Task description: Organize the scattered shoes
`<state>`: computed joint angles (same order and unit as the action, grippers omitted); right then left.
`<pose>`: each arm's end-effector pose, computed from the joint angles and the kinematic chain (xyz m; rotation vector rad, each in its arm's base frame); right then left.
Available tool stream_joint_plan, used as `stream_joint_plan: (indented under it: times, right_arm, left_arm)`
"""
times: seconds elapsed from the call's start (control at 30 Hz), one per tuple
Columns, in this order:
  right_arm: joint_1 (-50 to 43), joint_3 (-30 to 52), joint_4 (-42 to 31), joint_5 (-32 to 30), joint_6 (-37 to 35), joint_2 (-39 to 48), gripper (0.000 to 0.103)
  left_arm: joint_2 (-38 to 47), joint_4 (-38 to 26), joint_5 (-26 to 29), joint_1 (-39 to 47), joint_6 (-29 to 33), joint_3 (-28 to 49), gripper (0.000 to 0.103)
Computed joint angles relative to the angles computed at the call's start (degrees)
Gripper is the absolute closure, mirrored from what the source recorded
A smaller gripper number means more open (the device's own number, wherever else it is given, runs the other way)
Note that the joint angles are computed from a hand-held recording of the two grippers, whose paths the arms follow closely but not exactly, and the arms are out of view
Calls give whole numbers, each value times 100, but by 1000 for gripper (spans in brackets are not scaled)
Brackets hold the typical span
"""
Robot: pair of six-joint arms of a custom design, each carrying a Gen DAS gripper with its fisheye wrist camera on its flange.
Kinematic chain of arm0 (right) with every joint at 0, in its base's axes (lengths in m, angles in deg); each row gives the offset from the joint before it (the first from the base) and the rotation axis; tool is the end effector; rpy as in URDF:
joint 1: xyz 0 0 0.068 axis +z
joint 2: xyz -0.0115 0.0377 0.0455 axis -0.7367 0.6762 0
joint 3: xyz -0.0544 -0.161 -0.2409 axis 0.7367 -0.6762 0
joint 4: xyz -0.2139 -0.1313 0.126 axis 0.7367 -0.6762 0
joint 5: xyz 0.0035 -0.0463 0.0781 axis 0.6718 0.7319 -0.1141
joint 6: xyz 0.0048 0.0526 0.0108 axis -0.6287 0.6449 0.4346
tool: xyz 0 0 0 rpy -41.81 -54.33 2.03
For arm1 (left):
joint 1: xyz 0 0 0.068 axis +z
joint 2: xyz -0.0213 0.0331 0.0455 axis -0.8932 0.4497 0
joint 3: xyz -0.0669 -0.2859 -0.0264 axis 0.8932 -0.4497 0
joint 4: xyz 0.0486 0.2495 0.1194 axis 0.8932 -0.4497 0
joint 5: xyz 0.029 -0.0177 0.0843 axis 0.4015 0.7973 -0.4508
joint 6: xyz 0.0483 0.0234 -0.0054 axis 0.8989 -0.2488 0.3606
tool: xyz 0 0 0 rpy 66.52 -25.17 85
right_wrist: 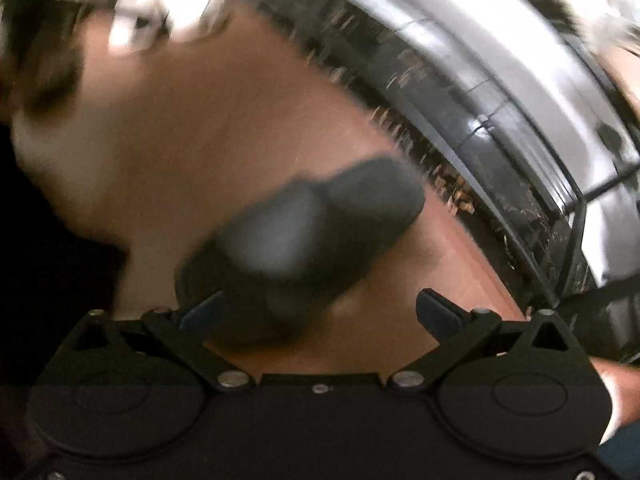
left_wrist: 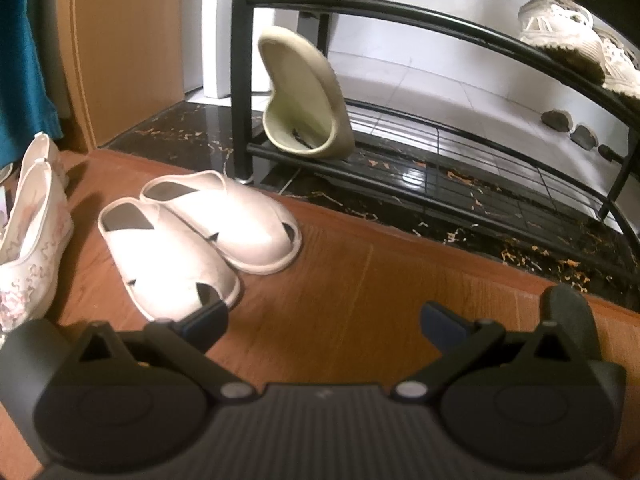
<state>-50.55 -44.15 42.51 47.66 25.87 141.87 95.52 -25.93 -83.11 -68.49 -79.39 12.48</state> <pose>0.2744 -0.0047 0.1546 -1.0211 2.3400 0.0520 0.2447 -0.0119 0.0943 -0.5054 2.2727 0.1021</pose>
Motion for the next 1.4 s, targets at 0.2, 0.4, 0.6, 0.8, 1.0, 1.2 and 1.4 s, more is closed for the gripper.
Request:
stream_joint_plan:
  times: [0.2, 0.4, 0.6, 0.8, 1.0, 1.2, 1.4]
  right_arm:
    - [-335, -547, 897, -2633, 2277, -414, 0]
    - [99, -821, 1793, -3021, 3361, -241, 0]
    - [-342, -837, 1802, -3114, 3303, -170, 0]
    - [-812, -706, 1932, -3153, 3347, 279, 0]
    - [-963, -707, 1922, -3213, 3402, 282, 0]
    - [-965, -708, 1761, -3319, 3284, 179, 0]
    - [-931, -707, 1700, -3219, 3210, 241, 0]
  left_arm:
    - [-46, -92, -510, -90, -85, -5, 1]
    - [-221, -315, -1062, -27, -371, -30, 1]
    - [51, -1335, -2322, 130, -1238, 393, 1]
    - [271, -2859, -2553, 1398, -2758, 902, 1]
    - [843, -3958, -2242, 2293, -3856, 1363, 1]
    - [965, -3990, -2002, 2414, -3844, 1390, 0]
    - [1038, -3550, -1193, 2935, -3689, 1349, 0]
